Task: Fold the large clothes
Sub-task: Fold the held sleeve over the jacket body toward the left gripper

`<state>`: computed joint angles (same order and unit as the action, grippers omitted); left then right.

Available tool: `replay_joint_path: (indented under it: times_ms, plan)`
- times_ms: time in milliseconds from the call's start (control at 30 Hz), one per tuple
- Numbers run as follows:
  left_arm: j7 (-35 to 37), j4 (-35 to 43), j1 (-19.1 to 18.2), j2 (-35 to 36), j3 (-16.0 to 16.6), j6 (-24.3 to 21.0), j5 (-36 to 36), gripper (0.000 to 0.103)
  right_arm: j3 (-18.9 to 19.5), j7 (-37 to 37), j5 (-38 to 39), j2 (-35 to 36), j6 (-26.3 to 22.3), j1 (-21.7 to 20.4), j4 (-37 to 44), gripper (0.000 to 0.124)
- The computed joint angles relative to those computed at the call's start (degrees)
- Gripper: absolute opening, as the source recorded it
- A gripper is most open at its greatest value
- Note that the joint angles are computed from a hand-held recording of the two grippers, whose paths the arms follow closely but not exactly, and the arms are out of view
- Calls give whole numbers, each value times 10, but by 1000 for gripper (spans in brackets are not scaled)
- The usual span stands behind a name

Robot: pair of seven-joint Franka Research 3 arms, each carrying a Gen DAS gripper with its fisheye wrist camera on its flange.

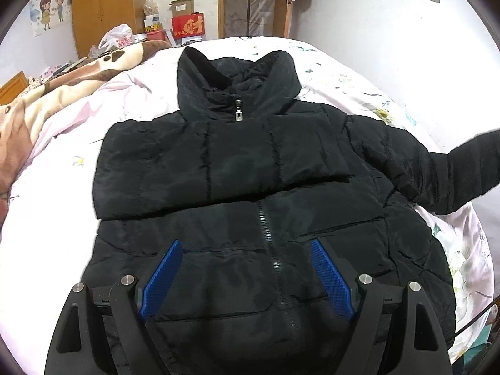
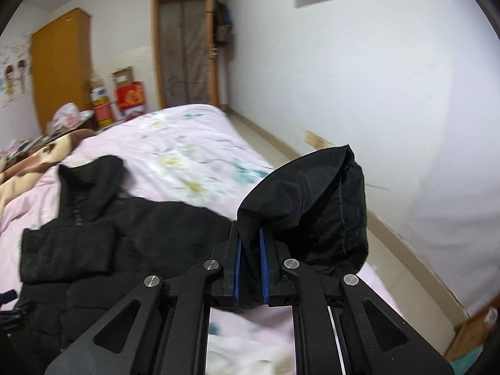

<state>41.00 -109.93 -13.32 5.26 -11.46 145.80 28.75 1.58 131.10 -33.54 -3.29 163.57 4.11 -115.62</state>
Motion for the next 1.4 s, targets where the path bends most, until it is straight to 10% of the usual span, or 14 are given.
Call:
replay_joint_path:
  times_ms: [1000, 1400]
  plan:
    - [70, -149, 88, -113, 35, 37, -104, 84, -5, -262, 244, 334, -104, 254, 394, 9]
    - [156, -113, 84, -64, 34, 105, -225, 84, 45, -394, 427, 285, -56, 197, 318, 59]
